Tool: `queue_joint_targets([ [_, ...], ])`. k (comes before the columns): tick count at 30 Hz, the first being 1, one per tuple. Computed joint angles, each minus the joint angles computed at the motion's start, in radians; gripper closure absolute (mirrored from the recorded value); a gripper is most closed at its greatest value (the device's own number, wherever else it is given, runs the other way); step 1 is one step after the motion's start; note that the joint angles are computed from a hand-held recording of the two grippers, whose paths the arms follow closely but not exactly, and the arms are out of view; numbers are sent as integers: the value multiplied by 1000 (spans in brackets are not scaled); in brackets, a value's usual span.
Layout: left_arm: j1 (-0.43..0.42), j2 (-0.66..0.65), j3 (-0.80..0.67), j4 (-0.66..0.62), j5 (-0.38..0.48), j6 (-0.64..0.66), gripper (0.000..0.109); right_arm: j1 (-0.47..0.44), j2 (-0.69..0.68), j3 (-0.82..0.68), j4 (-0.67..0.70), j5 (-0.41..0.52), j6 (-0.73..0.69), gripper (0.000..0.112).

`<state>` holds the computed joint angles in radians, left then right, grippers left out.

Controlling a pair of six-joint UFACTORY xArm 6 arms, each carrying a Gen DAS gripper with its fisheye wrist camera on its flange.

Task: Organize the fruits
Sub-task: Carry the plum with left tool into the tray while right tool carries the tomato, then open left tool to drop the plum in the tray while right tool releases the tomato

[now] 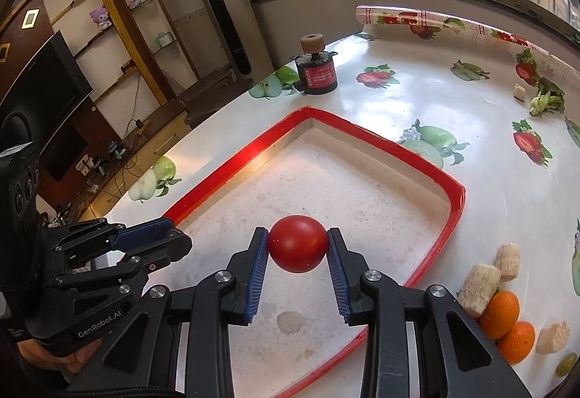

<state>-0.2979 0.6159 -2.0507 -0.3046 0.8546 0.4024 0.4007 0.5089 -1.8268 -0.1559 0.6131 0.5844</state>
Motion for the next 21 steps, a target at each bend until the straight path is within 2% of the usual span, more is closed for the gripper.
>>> queue_joint_targets([
  [5, -4, 55, -74, 33, 36, -51, 87, -2, 61, -75, 14, 55, -29, 79],
  [14, -19, 120, -154, 83, 76, -101, 87, -8, 74, -61, 34, 51, -38, 79],
  [21, -24, 161, -214, 105, 110, -135, 85, -10, 106, -95, 48, 89, -58, 76],
])
